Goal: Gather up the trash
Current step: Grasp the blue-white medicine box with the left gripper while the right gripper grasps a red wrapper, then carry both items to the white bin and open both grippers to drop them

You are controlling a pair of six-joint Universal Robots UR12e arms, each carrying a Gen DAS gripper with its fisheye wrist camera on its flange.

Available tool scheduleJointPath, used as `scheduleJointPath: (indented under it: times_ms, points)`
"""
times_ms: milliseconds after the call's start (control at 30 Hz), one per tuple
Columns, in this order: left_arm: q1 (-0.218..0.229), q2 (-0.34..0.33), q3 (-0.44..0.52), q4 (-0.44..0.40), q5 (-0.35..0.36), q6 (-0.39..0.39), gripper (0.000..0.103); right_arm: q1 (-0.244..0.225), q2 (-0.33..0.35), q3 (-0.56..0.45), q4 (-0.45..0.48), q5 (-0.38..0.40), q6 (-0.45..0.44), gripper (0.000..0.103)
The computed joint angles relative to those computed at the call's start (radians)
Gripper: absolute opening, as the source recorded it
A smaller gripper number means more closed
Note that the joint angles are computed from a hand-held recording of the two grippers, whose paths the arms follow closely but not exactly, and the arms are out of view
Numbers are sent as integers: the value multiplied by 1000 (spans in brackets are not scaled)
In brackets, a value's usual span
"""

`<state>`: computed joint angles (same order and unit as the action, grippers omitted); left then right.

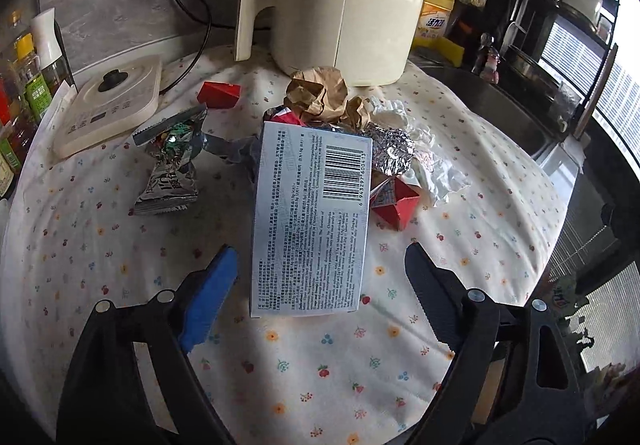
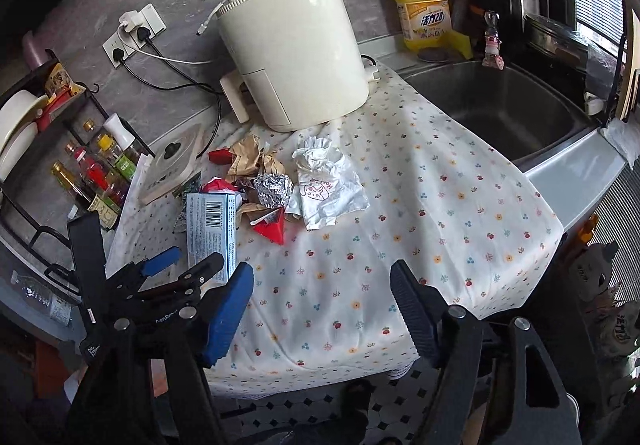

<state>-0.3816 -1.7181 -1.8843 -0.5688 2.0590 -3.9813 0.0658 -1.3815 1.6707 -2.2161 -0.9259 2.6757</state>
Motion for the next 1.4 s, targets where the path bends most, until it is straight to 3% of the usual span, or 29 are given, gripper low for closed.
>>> scheduleJointPath:
  times_ms: [67, 100, 133, 367, 667, 733, 767, 800, 833, 967, 1167, 1400]
  points:
    - [15, -7, 0, -10, -15, 15, 83, 18, 16, -14, 0, -6, 6, 69]
    - [22, -7, -3, -4, -31, 19, 79, 26, 23, -19, 1, -10, 8, 69]
    - [33, -4, -9, 6, -61, 26, 67, 36, 31, -26, 5, -13, 9, 69]
    - [44, 41, -62, 126, -57, 62, 66, 103, 90, -67, 41, -15, 3, 64]
    - [45, 125, -131, 146, 30, -7, 66, 166, 157, -112, 58, -86, 13, 63]
    - [47, 140, -144, 139, 40, -24, 66, 169, 170, -117, 53, -84, 25, 61]
    - [48, 146, -150, 137, 41, -31, 66, 171, 177, -121, 57, -86, 28, 51]
    - [49, 151, -155, 136, 42, -36, 66, 172, 184, -128, 72, -88, 28, 32]
    - [50, 156, -161, 138, 43, -40, 66, 171, 189, -135, 92, -84, 27, 28]
    - [53, 159, -171, 170, 38, -39, 66, 167, 172, -117, 66, -57, 2, 28]
    - [57, 127, -151, 254, 12, 14, 66, 149, 137, -102, 108, -42, -19, 28]
    - [56, 49, -82, 331, -77, 104, 66, 94, 94, -61, 48, -42, 4, 28]
